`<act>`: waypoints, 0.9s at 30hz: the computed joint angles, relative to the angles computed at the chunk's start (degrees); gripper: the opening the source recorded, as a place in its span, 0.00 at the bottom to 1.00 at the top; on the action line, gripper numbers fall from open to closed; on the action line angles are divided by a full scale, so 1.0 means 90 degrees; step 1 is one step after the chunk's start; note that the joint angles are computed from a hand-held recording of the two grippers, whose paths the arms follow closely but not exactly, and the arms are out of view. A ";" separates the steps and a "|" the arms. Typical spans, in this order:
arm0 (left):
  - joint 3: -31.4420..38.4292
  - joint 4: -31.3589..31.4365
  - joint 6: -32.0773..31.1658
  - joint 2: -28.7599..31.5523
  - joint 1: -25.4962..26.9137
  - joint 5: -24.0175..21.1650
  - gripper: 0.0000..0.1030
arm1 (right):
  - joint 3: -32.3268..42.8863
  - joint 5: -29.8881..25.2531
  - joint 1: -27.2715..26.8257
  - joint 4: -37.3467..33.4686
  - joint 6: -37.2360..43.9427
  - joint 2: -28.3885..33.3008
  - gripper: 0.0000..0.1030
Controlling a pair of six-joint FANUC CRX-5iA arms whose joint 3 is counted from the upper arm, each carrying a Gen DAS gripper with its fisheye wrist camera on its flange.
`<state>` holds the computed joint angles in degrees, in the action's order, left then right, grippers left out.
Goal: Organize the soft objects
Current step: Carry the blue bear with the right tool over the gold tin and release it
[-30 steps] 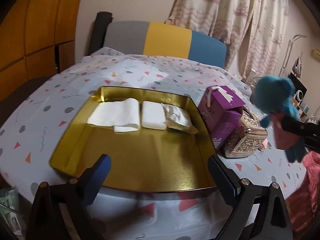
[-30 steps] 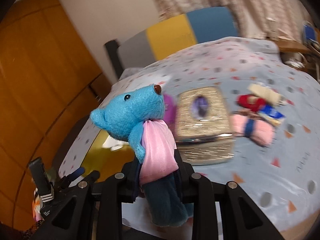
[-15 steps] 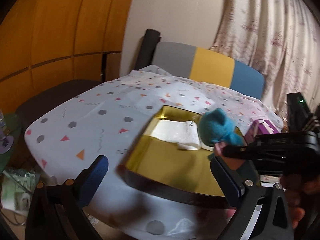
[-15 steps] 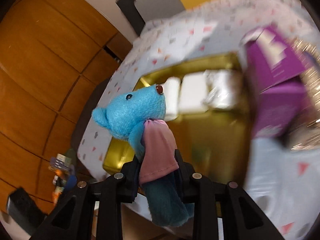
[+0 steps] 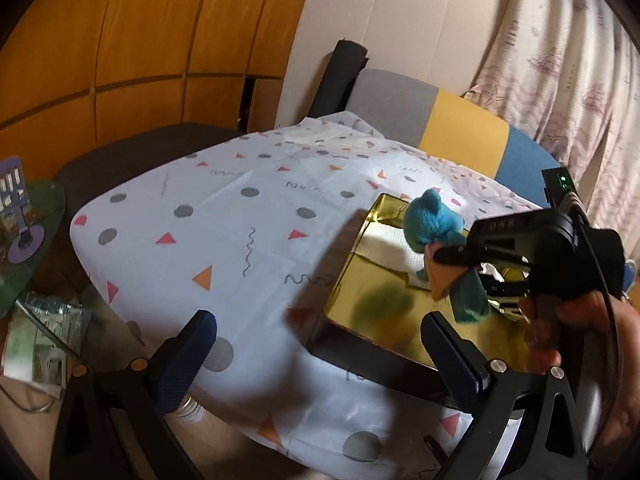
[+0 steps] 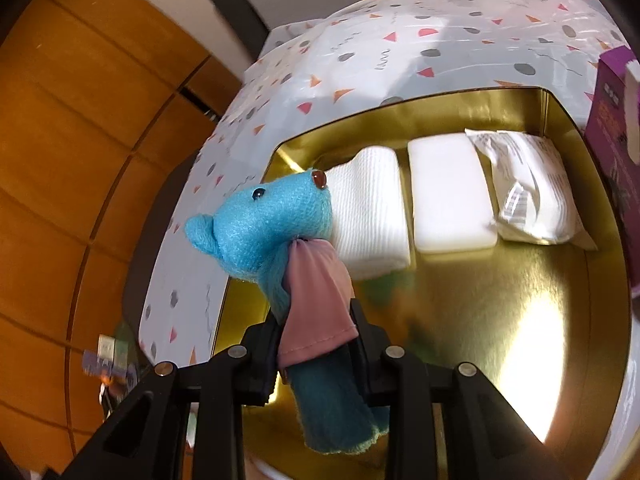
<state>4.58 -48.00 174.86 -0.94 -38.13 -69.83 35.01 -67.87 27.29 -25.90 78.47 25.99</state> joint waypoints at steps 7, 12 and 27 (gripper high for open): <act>-0.0052 0.0053 -0.0047 -0.0026 0.0049 -0.0046 1.00 | 0.0408 0.0112 0.0232 0.0488 -0.0714 0.0450 0.30; -0.0104 0.0120 -0.0016 -0.0045 0.0100 -0.0022 1.00 | 0.0472 0.0134 0.0424 0.0837 -0.1012 0.0592 0.36; -0.0034 0.0081 0.0014 -0.0053 0.0119 -0.0202 1.00 | 0.0543 -0.0453 0.0151 -0.0274 -0.0253 0.0501 0.54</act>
<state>4.28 -47.27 174.99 -1.42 -37.06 -71.64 39.90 -71.95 28.65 -28.37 76.19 30.50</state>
